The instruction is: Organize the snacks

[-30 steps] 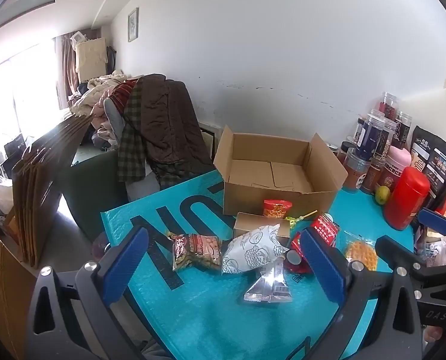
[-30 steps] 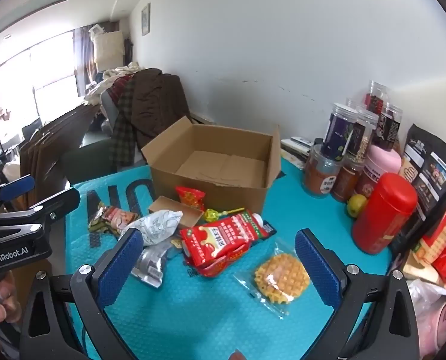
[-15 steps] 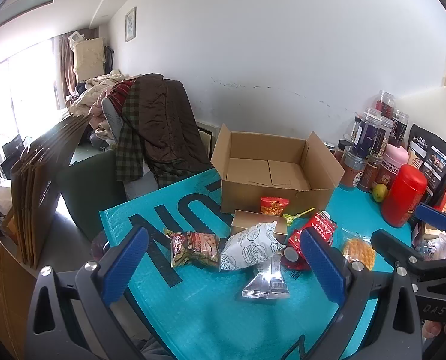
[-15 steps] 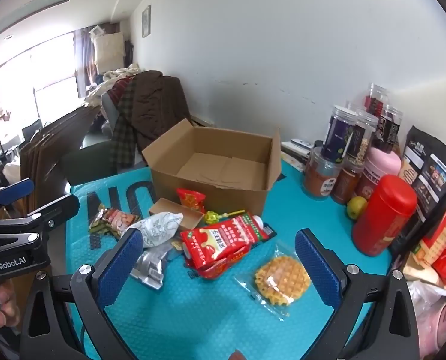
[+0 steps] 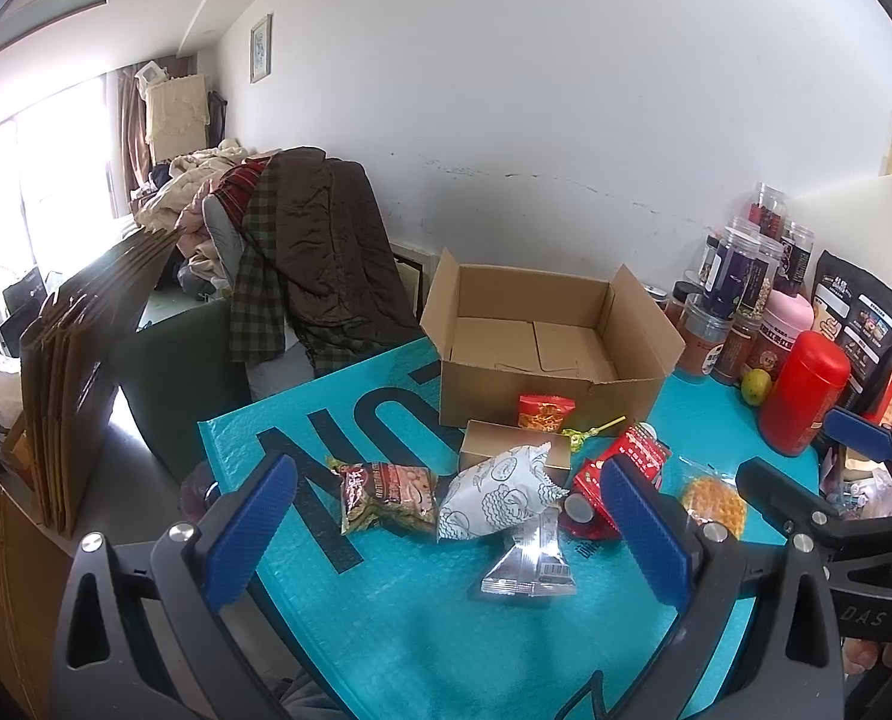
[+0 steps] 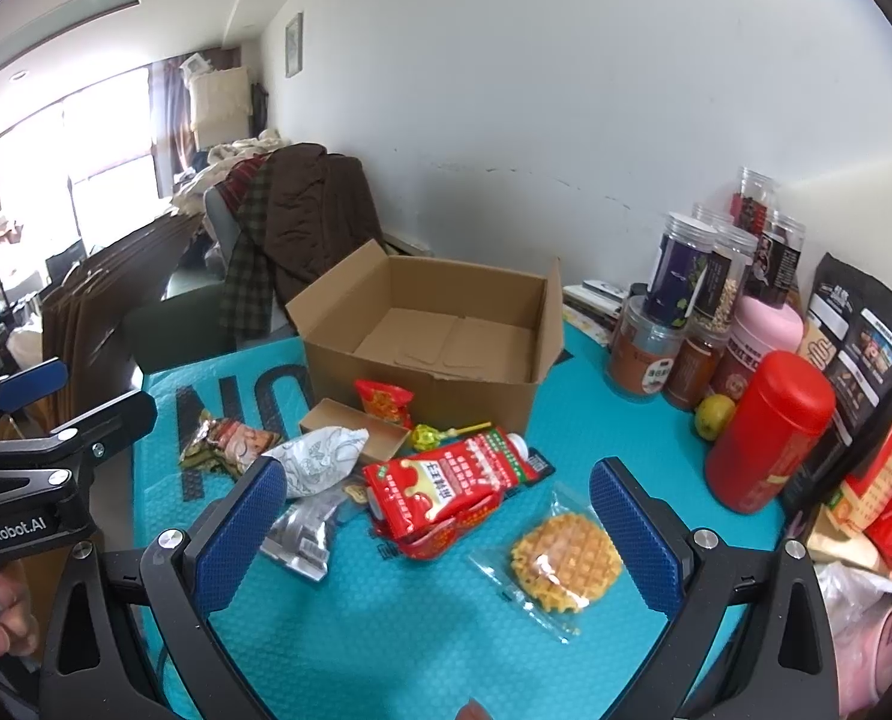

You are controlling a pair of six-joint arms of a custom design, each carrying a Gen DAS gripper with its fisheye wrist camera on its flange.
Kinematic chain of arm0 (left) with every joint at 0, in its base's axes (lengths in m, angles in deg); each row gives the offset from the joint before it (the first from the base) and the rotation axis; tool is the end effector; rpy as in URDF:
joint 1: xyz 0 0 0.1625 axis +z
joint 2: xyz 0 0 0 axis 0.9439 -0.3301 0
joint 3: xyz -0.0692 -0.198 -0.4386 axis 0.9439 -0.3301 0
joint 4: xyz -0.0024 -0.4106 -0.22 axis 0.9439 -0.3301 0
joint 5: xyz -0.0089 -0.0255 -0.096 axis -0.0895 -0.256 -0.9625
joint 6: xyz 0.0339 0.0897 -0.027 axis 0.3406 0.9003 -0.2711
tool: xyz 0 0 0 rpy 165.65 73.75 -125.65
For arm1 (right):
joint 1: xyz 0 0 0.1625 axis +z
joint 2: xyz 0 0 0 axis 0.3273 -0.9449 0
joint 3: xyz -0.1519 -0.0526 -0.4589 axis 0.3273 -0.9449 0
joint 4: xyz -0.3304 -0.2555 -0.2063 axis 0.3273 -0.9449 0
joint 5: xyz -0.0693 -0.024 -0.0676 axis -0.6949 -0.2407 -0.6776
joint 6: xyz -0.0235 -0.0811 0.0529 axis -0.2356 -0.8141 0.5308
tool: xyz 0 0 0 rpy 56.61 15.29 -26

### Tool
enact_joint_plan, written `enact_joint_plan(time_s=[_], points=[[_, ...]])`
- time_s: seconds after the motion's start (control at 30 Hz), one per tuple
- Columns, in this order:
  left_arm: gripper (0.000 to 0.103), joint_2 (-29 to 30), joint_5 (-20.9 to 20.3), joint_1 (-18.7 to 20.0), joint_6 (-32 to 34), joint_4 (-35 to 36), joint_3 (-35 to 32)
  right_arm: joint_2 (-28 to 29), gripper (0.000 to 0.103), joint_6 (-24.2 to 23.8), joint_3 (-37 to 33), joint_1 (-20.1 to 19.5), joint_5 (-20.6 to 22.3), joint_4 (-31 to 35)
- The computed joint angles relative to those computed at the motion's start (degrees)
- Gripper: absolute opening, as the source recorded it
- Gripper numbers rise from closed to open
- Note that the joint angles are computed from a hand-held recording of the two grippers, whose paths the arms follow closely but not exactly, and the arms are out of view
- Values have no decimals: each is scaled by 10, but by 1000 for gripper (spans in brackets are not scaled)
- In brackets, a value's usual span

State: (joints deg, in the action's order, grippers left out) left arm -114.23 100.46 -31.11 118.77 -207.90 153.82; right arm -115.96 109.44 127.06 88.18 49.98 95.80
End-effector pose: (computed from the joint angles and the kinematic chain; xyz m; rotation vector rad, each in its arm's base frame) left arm -0.1961 -0.4619 0.2148 -0.3367 1.7245 -1.3192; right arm 0.3116 -0.5891 0.0933 1.5553 -2.3331 0.6836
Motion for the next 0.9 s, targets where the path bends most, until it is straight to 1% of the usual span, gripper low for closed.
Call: enact_joint_plan(time_s=[0.47, 0.9], points=[[103, -1, 3, -3, -18, 12, 5, 0, 103, 0, 2, 1, -1, -2], [103, -1, 3, -6, -12, 3, 6, 0, 103, 0, 1, 1, -1, -1]])
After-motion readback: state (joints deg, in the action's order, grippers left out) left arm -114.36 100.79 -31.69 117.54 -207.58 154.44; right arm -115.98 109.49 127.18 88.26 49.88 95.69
